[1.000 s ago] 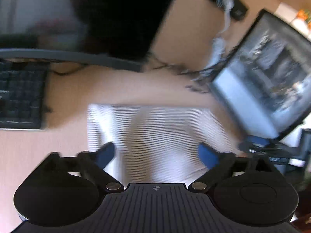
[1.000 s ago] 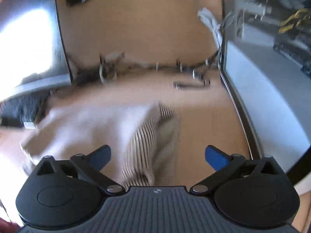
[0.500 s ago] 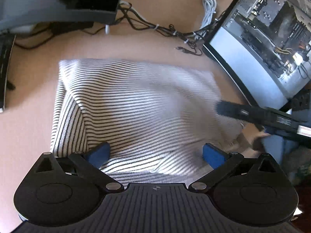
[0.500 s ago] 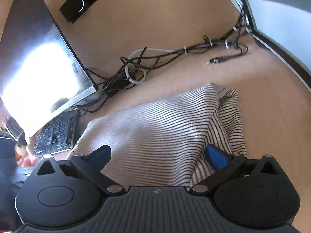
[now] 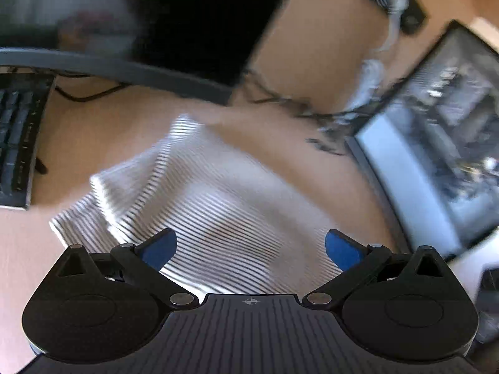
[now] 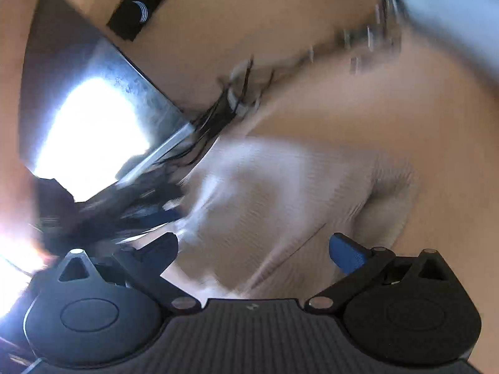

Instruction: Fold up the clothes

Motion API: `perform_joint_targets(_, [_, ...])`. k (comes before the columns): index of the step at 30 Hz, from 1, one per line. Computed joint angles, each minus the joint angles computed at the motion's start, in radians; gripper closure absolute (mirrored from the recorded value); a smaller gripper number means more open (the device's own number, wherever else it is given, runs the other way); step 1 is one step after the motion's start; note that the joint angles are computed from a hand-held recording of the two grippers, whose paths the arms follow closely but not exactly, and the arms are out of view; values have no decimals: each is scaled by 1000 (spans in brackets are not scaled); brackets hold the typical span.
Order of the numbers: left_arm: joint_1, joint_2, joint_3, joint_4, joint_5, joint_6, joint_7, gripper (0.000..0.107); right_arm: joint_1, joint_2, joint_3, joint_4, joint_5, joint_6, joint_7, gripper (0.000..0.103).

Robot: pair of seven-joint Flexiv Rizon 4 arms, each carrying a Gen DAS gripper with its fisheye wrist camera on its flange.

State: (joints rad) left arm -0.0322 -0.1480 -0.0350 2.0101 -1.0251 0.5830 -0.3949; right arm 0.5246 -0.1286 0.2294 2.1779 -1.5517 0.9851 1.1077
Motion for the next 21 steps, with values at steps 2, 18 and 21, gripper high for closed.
perform_joint_targets(2, [15,35,13,17,1,-96,23,4,59,1,41,-37,216,-216,-288,0])
perform_joint_targets(18, [-3,7,11,35,155,-45,6,13,211,-118,34,-131,551,-455,-618,0])
perform_joint_targets(21, [-35,4,-6,51,150,109,52,12,225,-127,32,-124,521,-403,-563,0])
